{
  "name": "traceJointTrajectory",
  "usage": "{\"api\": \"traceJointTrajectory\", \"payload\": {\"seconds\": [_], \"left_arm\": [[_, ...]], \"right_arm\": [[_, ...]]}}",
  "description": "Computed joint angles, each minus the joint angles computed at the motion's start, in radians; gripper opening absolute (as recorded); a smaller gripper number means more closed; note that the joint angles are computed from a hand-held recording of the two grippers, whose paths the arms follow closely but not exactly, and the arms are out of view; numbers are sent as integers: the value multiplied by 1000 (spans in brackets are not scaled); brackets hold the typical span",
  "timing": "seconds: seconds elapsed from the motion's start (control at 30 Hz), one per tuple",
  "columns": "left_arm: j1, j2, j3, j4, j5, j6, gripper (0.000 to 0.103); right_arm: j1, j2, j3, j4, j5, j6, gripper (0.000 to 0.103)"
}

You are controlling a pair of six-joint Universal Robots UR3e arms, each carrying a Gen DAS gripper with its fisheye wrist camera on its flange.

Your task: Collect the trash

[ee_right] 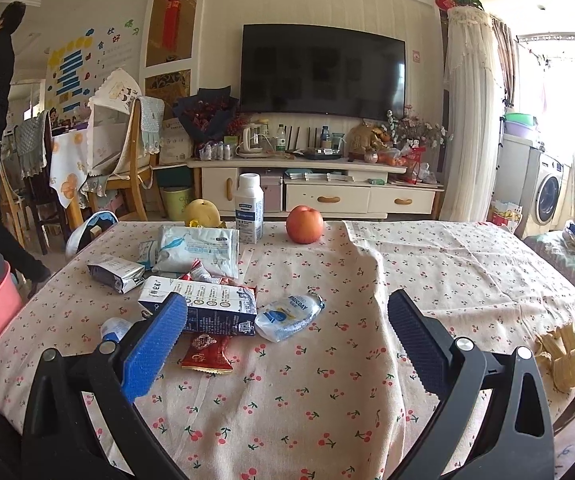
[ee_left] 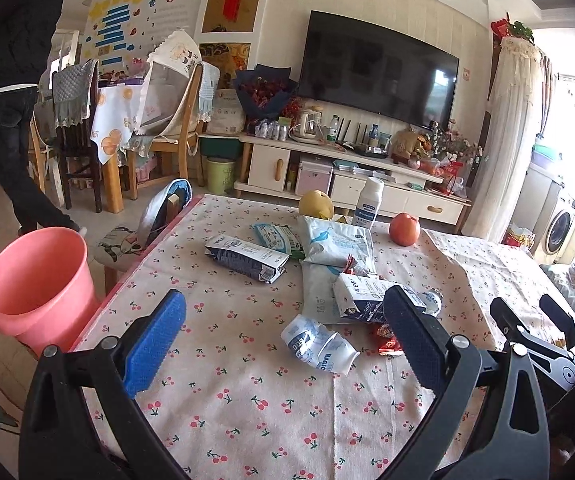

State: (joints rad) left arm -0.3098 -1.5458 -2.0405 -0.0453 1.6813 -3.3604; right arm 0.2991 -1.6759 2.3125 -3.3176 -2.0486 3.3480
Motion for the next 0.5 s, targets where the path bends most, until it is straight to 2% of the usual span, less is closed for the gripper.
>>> {"api": "traceJointTrajectory", "payload": {"seconds": [0.3,0.5], "left_arm": [[31,65,-20,-81,-41,-14,100],[35,71,-5,-151,-49,-42,100]], "right_arm": [[61,40,1,-56,-88,-27,99],[61,48,4,-64,-89,-32,99]]}}
